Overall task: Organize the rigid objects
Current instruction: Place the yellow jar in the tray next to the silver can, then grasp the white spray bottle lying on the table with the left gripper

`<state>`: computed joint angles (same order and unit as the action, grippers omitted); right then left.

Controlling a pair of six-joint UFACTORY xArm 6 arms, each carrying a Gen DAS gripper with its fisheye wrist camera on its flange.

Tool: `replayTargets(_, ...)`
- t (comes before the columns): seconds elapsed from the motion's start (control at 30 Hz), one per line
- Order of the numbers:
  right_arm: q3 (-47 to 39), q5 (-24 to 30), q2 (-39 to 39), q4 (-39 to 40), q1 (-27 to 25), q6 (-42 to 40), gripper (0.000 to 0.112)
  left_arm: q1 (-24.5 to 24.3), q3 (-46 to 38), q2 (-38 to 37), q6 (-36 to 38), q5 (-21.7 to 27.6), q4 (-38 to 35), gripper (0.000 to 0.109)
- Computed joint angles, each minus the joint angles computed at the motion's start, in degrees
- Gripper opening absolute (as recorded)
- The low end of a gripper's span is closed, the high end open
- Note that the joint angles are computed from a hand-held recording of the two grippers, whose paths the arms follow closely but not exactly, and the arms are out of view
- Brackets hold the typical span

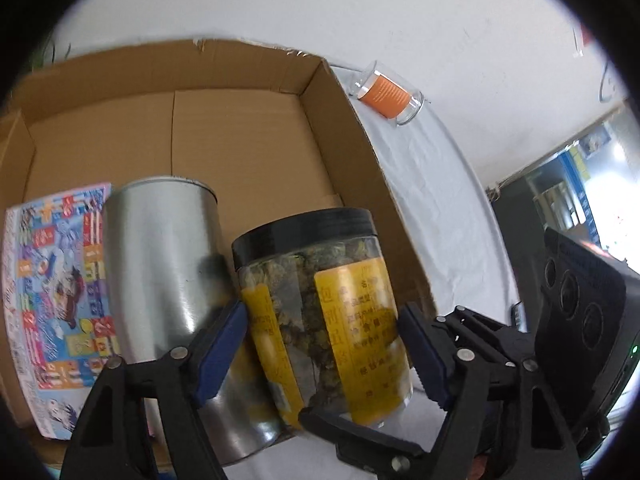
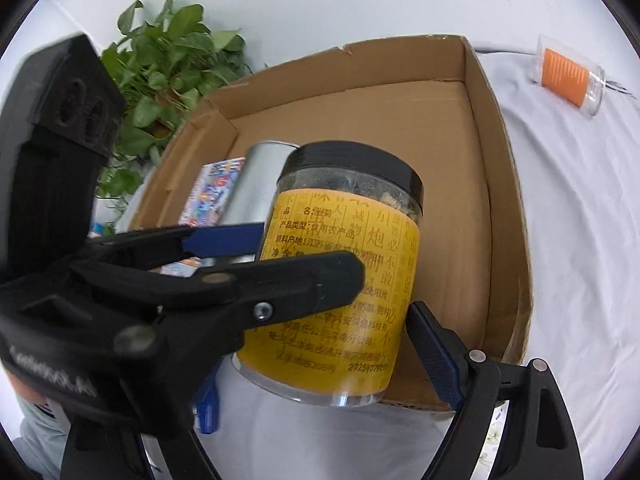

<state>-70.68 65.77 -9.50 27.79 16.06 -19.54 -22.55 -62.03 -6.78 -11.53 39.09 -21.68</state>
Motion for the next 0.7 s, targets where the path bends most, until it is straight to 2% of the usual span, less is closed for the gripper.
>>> replayTargets(0.07, 0.55, -0.39, 0.15, -2.21, 0.57, 1.14, 0.085, -0.59, -1.00, 0.51, -0.18, 1.13, 1.12, 0.072)
replayTargets(0.17, 2.41, -0.44, -1.49, -2.77, 0.52, 0.20, 0.086, -1.75, 1.86, -2.00, -1.70, -1.00, 2.06, 0.072)
replayTargets(0.23, 6.92, -4.43, -6.65, -4.77, 1.16, -0.45, 0.086, -1.93, 5.19, -5.14, -4.21, -3.71, 7.31, 0.072)
replayTargets(0.27, 9.86, -7.67, -9.93, -5.71, 1.67, -0.71, 0.086, -2.55, 7.80, -7.82, -6.92, -6.01, 12.57, 0.072)
replayTargets(0.33, 16.34, -12.07, -18.09, -4.11, -0.12, -3.88, 0.089, -2.44, 13.70, -13.75, -9.23, -9.55, 17.86, 0.072)
replayTargets(0.37, 17.96, -11.89, -20.53, -1.87, -1.73, -6.36, 0.095, -2.91, 17.25, -17.55, -10.71, -11.48, 20.16, 0.073)
replayTargets(0.4, 19.42, -10.32, -22.81, 1.13, -4.49, -10.57, 0.096, -3.40, 19.04, -19.75, -11.91, -11.95, 22.01, 0.073)
replayTargets(0.47, 21.21, -9.13, -24.53, 1.69, -7.95, -14.08, 0.096, -4.78, 22.56, -25.24, -20.11, -10.29, 31.86, 0.076)
replayTargets(0.53, 24.82, -10.87, -26.20, -2.43, -9.95, -14.98, 0.096, -6.50, 24.52, -28.82, -28.41, -8.29, 40.87, 0.076)
replayTargets(0.57, 26.08, -11.69, -26.27, -5.03, -10.69, -13.88, 0.092, -8.03, 26.12, -31.42, -32.31, -7.58, 44.43, 0.077)
replayTargets(0.63, 27.41, -10.88, -25.85, -5.79, -12.60, -13.42, 0.079, -10.45, 28.59, -34.40, -36.21, -8.11, 47.42, 0.079)
replayTargets(0.67, 27.96, -11.17, -26.12, -5.46, -13.75, -14.26, 0.078, -11.62, 29.73, -35.64, -37.82, -8.18, 49.27, 0.079)
replayTargets(0.7, 29.29, -13.61, -26.87, -6.42, -13.48, -14.07, 0.077, -12.98, 30.27, -36.41, -39.51, -7.26, 51.19, 0.079)
